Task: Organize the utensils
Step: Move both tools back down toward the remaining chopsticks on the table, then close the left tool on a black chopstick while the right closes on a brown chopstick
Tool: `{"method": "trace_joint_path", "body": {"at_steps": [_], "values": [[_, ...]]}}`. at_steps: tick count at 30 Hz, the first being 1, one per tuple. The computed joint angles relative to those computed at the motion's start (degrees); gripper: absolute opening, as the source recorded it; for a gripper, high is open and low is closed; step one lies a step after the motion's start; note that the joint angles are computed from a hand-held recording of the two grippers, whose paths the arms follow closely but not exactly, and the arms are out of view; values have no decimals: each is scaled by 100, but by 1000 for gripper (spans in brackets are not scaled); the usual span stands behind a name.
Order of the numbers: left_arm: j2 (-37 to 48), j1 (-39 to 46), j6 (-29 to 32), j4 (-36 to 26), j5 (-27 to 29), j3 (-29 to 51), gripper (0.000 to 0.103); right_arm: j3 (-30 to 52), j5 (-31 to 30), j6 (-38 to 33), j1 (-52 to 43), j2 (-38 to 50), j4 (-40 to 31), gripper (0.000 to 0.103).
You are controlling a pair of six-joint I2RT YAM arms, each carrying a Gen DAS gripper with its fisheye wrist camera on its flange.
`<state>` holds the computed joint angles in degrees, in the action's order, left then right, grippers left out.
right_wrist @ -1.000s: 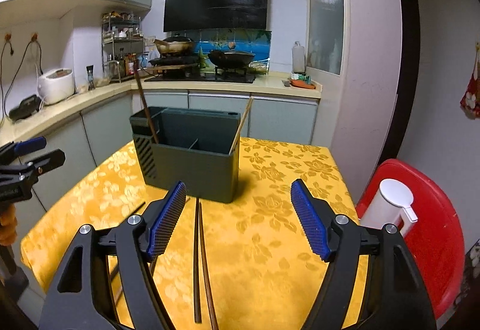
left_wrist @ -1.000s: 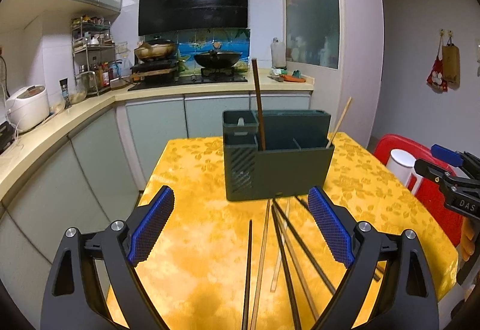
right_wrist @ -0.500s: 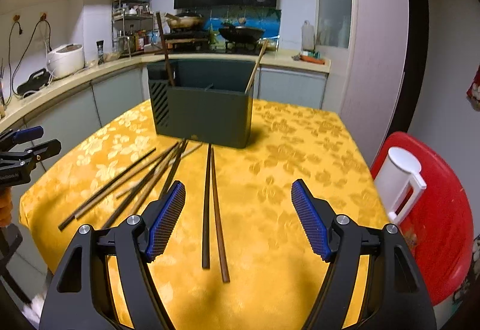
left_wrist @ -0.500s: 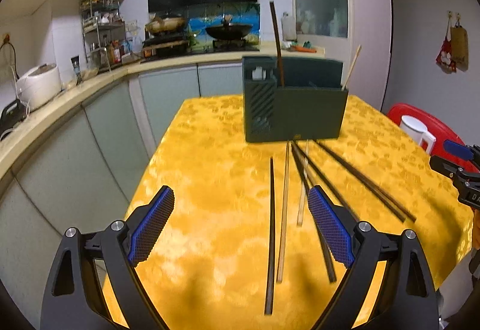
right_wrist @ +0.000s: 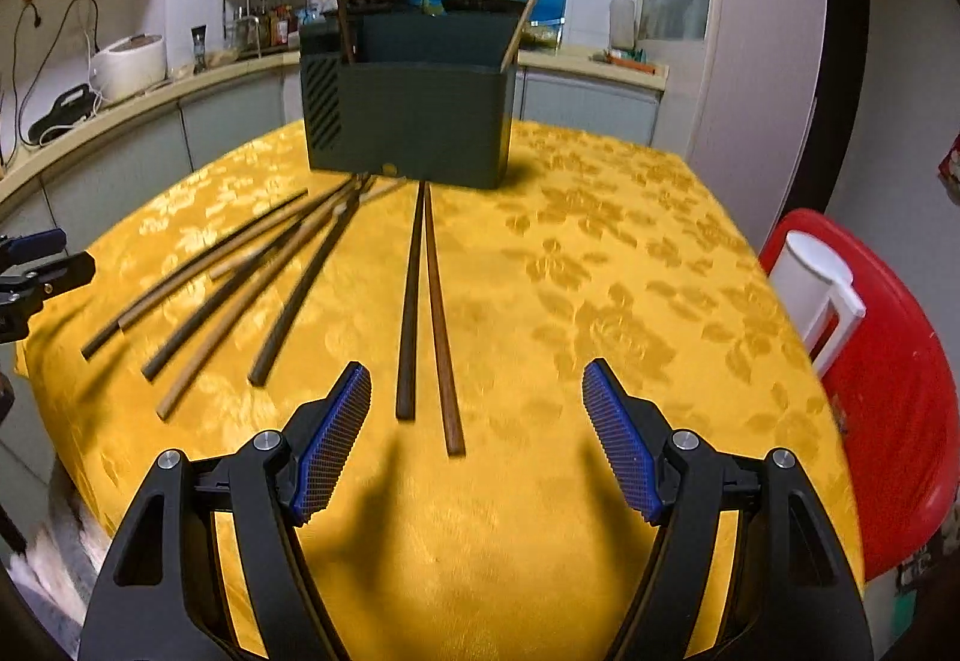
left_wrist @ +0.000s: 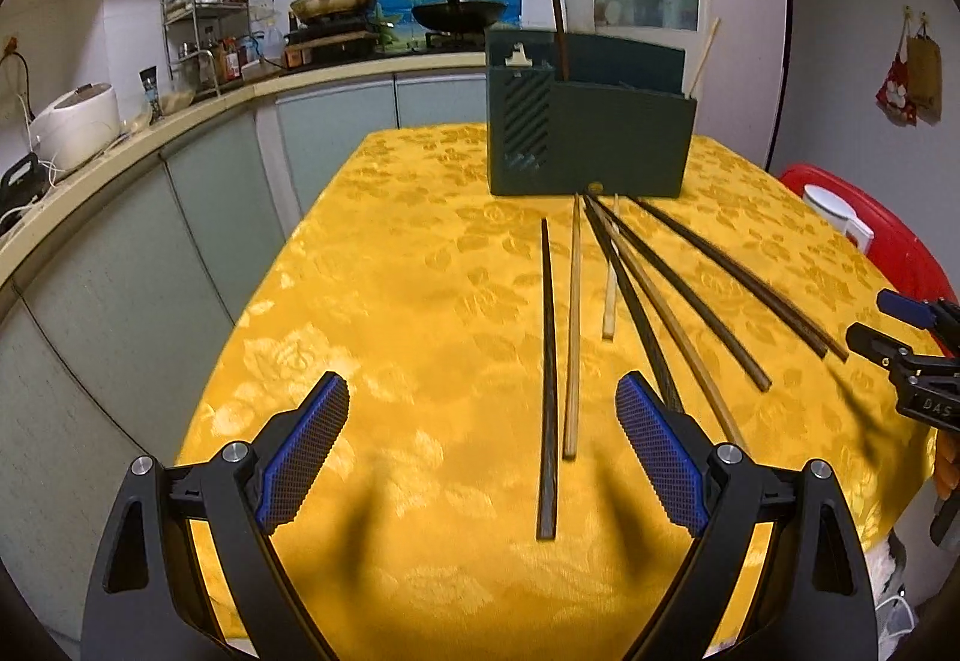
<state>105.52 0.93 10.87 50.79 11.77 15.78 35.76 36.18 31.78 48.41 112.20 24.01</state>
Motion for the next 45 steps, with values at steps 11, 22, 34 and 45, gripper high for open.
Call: {"method": "trace_joint_path", "body": {"at_steps": [11,22,34,45], "values": [[534,-40,195,265,107,-66,78,-86,-344,0,-105,151,160,58],[782,-93,291,-34,64,150,49,-156,-573,-119,-218,214,323,42],[901,-174,228,261,140,52,37,-226,-754,-269,-265,392,923,31],[1102,-374,276,752,94,-87,7,-152,-802,-324,-297,481,1028,14]]}}
